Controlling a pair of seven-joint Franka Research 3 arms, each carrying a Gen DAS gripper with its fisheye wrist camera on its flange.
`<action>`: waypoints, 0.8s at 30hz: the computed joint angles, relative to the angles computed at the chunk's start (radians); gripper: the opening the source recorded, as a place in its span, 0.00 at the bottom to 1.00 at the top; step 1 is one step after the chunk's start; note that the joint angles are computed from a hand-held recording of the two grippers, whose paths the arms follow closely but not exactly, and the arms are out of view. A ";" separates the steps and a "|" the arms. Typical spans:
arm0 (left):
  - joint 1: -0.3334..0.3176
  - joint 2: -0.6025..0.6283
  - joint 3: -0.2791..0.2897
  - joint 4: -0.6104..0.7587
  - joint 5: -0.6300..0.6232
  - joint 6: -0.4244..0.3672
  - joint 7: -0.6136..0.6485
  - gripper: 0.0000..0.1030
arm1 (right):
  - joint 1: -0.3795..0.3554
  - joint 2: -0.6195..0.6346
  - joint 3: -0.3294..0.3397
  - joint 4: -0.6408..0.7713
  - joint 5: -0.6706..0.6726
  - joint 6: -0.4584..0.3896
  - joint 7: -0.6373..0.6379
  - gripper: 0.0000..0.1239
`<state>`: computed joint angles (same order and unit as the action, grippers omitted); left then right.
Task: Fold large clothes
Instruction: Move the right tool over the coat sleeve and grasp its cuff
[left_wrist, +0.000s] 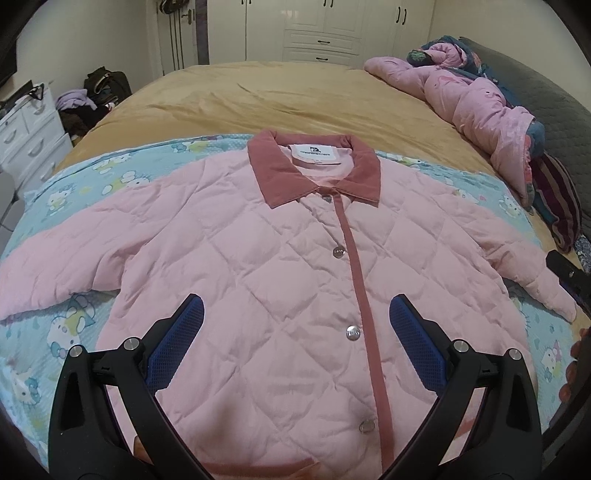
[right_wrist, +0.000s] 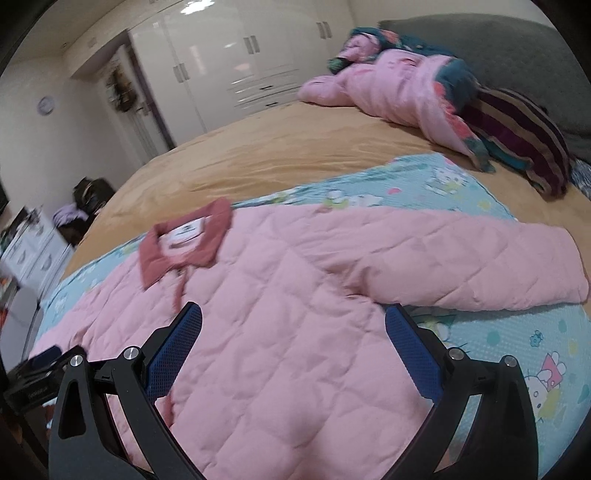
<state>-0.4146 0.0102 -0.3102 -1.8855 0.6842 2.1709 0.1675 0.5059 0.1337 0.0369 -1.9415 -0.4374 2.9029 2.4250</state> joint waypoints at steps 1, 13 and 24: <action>0.001 0.005 0.001 0.004 0.000 0.001 0.001 0.92 | 0.000 0.003 -0.010 0.001 -0.013 -0.003 0.020 0.80; -0.030 0.149 0.029 0.147 0.026 -0.008 0.045 0.92 | -0.074 0.041 -0.073 -0.025 0.042 -0.006 0.112 0.80; -0.085 0.273 0.062 0.274 0.001 -0.045 0.088 0.92 | -0.141 0.054 -0.157 -0.110 0.095 0.015 0.286 0.80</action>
<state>-0.4995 0.2832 -0.2482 -1.6119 0.6857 2.1259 0.2557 0.3644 0.1878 -0.1202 -2.0518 -0.3426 2.9175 2.7110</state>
